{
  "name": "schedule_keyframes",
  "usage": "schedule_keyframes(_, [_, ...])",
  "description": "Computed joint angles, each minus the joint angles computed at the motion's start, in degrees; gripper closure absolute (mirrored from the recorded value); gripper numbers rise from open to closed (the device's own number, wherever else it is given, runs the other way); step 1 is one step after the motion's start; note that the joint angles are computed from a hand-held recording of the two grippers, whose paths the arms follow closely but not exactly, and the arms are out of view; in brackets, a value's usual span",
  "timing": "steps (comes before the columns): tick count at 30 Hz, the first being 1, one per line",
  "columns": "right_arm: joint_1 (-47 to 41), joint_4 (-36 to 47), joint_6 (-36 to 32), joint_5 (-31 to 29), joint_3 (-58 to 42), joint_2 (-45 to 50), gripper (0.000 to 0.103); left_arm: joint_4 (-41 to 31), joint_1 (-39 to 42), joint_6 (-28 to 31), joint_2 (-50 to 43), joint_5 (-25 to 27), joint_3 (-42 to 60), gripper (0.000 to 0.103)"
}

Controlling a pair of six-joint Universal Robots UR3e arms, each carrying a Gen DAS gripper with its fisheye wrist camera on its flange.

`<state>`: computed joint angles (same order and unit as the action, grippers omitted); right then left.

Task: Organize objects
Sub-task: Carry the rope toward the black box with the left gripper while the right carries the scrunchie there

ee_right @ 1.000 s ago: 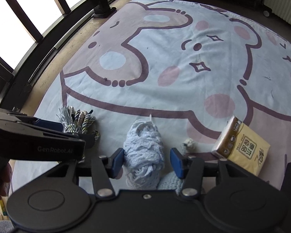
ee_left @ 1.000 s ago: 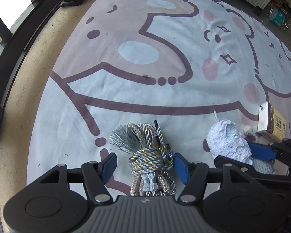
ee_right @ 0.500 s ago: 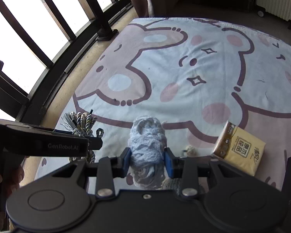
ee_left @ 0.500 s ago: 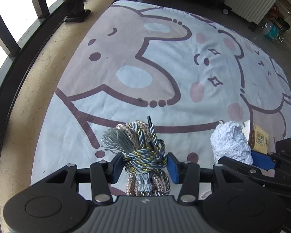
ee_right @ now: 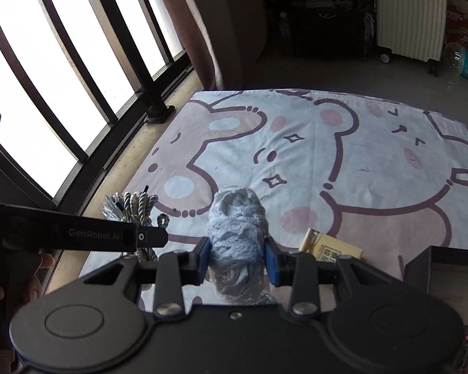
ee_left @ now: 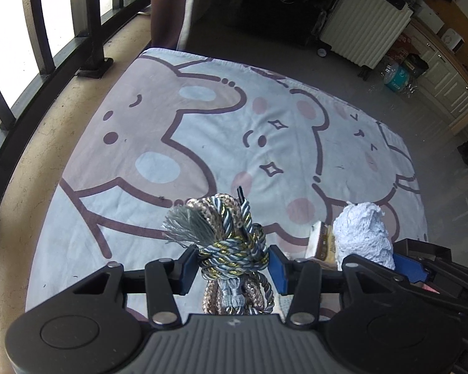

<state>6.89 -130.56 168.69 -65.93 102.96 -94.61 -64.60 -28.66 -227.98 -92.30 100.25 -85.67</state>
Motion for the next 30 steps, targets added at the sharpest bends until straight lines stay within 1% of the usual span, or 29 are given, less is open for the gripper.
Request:
schedule_keyframes(7, [-7.22,5.70,-5.42,1.32,1.37,-6.74,0.066,0.24,-3.90,-2.44,-6.04,0.11,7.86,0.054])
schedule_keyframes(12, [-14.48,10.70,-9.90,3.66,1.86,-11.71,0.066,0.06,-6.85,-3.08,-12.64,-0.30,16.39,0.054])
schedule_keyframes(20, [-29.66,18.48,-18.47,8.54,7.17,-20.38,0.066,-2.42,-11.02,-3.25,-24.42,-1.30,32.93,0.054])
schedule_keyframes(23, [-35.44,21.63,-22.11,9.69,8.72,-22.80,0.066,-2.83,-11.95,-3.85,-28.50,-2.73,38.23,0.054])
schedule_keyframes(25, [-39.04,23.56,-24.45,10.54,9.41,-23.93,0.066,-4.22,-12.88,-3.80,-32.07,-2.92,43.37,0.054])
schedule_keyframes(30, [-46.52,25.96,-28.85,12.64,11.03,-25.23,0.066,-10.11,-14.82,-3.38,-42.95,-2.92,60.53,0.054])
